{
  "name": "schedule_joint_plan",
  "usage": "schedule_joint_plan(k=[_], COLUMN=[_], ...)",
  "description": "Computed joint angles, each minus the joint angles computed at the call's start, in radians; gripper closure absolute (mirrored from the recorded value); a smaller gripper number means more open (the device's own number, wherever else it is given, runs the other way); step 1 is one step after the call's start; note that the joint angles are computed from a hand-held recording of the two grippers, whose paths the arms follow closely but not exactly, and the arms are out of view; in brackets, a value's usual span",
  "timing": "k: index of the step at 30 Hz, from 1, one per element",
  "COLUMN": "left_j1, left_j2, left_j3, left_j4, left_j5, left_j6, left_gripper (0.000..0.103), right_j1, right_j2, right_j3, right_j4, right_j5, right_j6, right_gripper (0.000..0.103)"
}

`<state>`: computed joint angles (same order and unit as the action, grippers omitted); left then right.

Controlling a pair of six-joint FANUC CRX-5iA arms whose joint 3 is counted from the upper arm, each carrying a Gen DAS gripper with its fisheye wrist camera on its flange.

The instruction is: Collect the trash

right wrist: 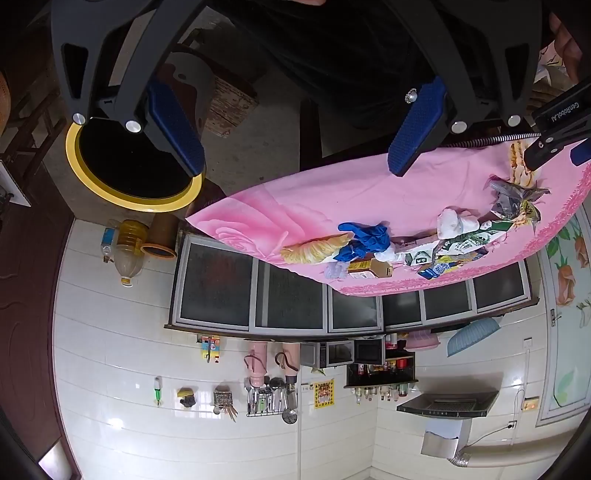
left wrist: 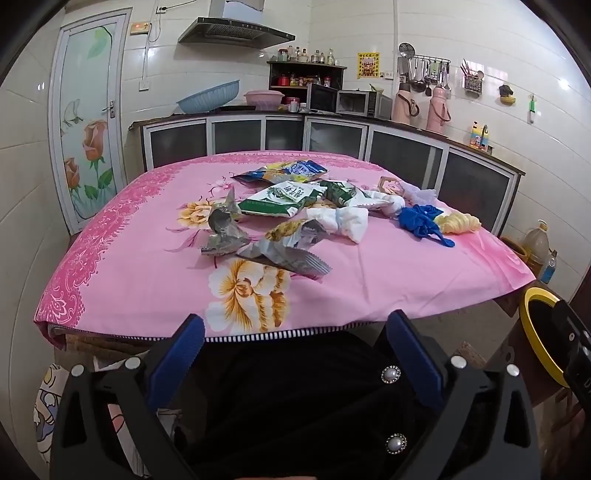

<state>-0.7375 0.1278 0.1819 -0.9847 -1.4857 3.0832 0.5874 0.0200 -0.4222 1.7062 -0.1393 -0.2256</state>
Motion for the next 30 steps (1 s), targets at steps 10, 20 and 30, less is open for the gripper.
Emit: schedule_joint_plan(k=[10,20,30], left_j1=[-0.012,-0.010,-0.008], left_j2=[0.012,0.012,0.010], left_j3=[0.012,0.012,0.010], left_j4=[-0.007,-0.004,-0.001], left_j5=[-0.013,-0.012,-0.011], left_j6=[-0.002,-0.003,-0.006], left_gripper=[0.008,0.008,0.008], right_j1=[0.027,0.026,0.028], right_j2=[0.001,0.002,0.001], right_j3=[0.003,0.003,0.002], right_j4=[-0.101,-0.085,-0.097], right_j5=[-0.026,-0.025,-0.028], right_j6=[0.097,0.081,0.091], right_gripper=[0.008,0.008,0.008])
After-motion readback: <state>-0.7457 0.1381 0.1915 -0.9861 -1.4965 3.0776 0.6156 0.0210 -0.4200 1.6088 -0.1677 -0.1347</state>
